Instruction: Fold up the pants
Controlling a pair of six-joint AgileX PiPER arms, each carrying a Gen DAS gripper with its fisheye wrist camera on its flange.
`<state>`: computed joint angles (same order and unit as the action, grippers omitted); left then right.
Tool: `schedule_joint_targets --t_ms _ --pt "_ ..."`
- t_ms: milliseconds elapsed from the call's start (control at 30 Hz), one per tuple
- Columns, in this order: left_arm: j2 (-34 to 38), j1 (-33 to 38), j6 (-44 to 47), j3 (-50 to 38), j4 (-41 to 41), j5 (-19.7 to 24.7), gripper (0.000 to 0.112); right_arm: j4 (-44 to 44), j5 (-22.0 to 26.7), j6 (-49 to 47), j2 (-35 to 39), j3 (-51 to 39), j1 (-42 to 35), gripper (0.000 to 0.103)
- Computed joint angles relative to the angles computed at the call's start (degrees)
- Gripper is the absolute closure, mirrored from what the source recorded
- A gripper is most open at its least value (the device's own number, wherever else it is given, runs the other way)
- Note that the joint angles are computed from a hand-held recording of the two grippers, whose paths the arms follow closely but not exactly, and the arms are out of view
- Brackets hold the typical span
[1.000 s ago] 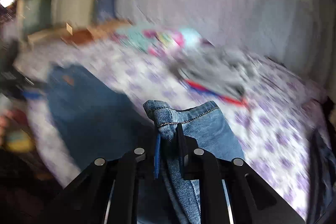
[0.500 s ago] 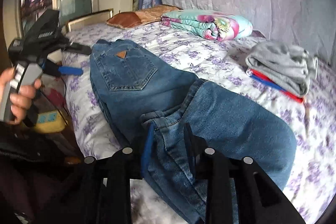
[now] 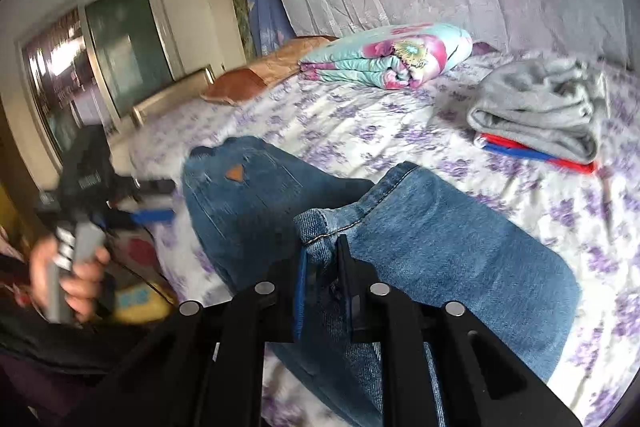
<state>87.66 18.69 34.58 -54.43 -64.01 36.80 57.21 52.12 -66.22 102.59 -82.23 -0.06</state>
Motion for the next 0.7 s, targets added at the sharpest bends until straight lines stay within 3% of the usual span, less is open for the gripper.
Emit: schedule_joint_targets --t_ms 33,133,300,400,467,533,567,600,700 --pt "0.05 0.06 0.17 0.03 -0.06 0.23 0.020 -1.57 0.36 1.65 1.01 -1.09 0.38 0.084" --pt "-0.38 -0.54 0.40 0.26 0.79 -0.10 0.020 -7.02 -4.70 4.15 1.90 0.22 2.99 0.089" --pt "-0.43 -0.65 -0.20 0.35 0.53 -0.46 0.020 -3.19 -6.96 0.89 -0.07 1.80 5.06 0.089" --pt "-0.60 -1.29 -0.52 0.58 0.71 -1.03 0.020 -11.25 -10.27 7.54 4.00 -0.10 8.82 0.088" --pt "-0.68 -1.50 -0.97 0.72 0.88 -1.56 0.020 -12.79 -13.51 6.95 6.19 1.52 10.18 0.086" --pt "-0.65 -1.12 -0.84 0.95 0.51 -1.41 0.020 -10.51 -17.24 2.17 3.26 5.85 10.77 0.081" --pt "-0.76 -0.91 -1.21 1.08 0.86 -1.59 0.020 -10.35 -17.20 1.44 2.03 6.81 10.73 0.061" --pt "-0.83 -0.69 -1.43 1.18 1.05 -1.65 0.020 -8.75 -18.45 -1.58 -0.15 9.21 10.81 0.051" --pt "-0.71 0.25 -0.56 1.22 -0.05 -0.98 0.020 -8.08 -27.77 -9.27 -5.66 16.51 13.20 0.051"
